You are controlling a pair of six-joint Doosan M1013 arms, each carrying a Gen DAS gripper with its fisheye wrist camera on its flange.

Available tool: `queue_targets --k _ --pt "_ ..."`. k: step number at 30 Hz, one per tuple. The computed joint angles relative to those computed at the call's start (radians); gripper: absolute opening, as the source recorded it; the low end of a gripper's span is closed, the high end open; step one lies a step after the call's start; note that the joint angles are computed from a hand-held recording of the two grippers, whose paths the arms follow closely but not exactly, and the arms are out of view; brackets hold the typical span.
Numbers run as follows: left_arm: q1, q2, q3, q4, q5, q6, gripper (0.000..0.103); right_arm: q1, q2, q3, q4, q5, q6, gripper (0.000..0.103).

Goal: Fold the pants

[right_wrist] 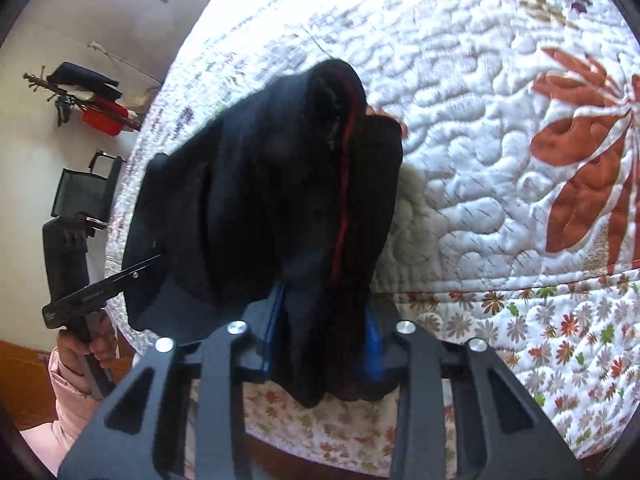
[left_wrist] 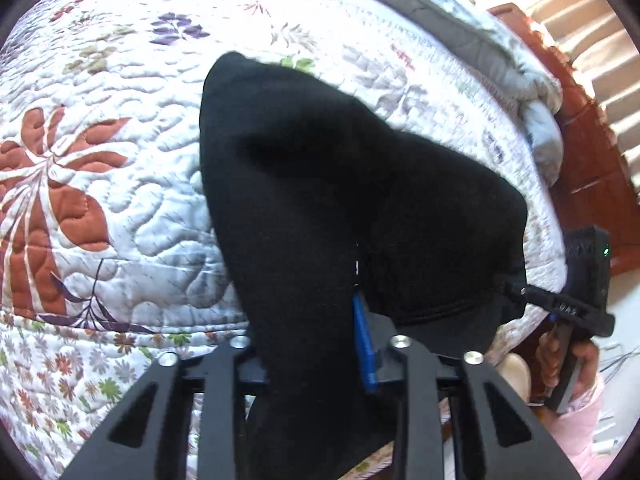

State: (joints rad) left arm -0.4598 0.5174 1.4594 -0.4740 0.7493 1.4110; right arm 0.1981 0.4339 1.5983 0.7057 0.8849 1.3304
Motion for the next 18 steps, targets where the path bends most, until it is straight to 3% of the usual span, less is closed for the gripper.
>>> queue_targets --k 10,18 --pt "0.003 -0.039 -0.018 -0.019 -0.083 0.079 0.026 0.013 -0.045 -0.071 -0.069 -0.061 -0.059 0.029" --pt "0.032 0.041 -0.170 0.060 -0.111 0.049 0.026 -0.002 0.058 -0.253 -0.070 -0.069 -0.085 0.029"
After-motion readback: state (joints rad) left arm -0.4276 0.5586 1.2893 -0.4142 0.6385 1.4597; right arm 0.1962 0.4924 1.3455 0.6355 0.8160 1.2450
